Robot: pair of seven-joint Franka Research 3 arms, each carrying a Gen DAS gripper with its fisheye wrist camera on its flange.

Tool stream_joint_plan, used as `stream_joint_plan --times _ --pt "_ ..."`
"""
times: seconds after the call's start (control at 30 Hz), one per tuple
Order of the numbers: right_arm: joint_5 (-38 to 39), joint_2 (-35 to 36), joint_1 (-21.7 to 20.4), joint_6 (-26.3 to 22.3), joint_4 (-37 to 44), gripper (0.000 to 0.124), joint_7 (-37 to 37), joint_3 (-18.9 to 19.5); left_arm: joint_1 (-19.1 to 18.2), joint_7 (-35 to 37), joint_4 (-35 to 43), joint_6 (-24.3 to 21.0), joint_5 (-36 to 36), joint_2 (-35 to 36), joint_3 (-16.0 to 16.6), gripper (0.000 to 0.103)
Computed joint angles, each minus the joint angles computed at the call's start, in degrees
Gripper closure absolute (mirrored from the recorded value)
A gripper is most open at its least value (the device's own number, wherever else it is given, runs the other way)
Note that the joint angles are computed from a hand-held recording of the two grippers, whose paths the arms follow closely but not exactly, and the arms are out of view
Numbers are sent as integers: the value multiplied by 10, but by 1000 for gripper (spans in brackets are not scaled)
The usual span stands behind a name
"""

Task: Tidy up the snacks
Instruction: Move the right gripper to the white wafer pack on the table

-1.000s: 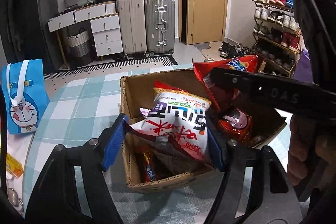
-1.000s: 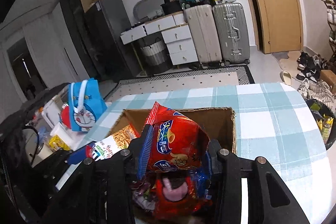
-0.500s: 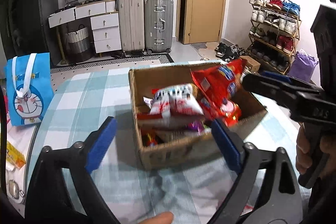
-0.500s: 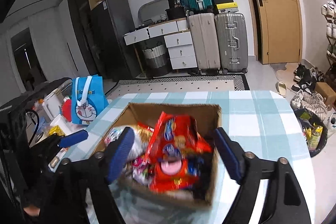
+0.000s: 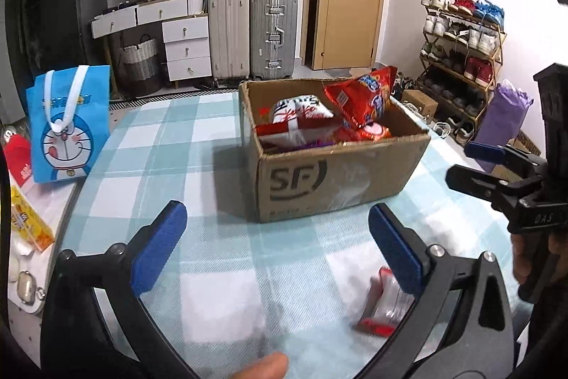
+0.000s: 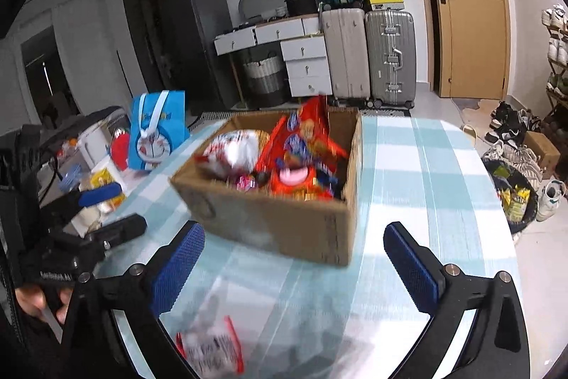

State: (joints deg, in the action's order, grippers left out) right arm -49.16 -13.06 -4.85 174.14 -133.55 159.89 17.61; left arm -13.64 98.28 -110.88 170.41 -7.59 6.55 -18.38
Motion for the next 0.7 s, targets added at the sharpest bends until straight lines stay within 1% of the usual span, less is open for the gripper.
stream_joint_plan --times 0.03,0.1,0.17,0.23,0.3,0.33,0.37,0.4,0.43,0.47,0.53,0.6,0.7 --pt "5 -7 5 -6 -8 21 -5 -1 2 2 -12 6 -4 -9 0 1" --pt "22 -21 15 -15 -27 21 -14 -4 9 35 -37 10 -46 -27 -7 1" --pt "42 -31 21 -20 -42 21 -25 -3 7 71 -61 14 -92 -45 -6 1" --pt "61 -43 24 -27 -59 21 -36 3 -3 91 -76 13 -114 -57 3 1" --pt "66 -56 17 -38 -73 21 -35 19 -14 87 -91 13 -116 -66 15 1" --pt "75 -60 18 -45 -77 21 -42 21 -20 102 -96 9 -131 -70 20 1" --pt "85 -62 22 -52 -80 21 -51 21 -26 132 -109 10 -162 -79 24 1" --pt "89 -68 23 -55 -86 21 -54 23 -31 131 -117 15 -161 -82 29 1" --pt "90 -74 19 -54 -91 21 -53 28 -35 128 -127 21 -160 -86 34 1" --pt "92 -83 17 -51 -101 21 -51 33 -44 149 -138 23 -187 -94 41 1" --pt "108 -95 17 -47 -113 21 -58 38 -58 178 -153 18 -215 -103 54 1" --pt "134 -102 28 -49 -125 21 -82 36 -69 192 -169 25 -222 -109 62 1" --pt "166 -92 38 -59 -126 21 -112 41 -73 174 -181 29 -201 -109 69 1"
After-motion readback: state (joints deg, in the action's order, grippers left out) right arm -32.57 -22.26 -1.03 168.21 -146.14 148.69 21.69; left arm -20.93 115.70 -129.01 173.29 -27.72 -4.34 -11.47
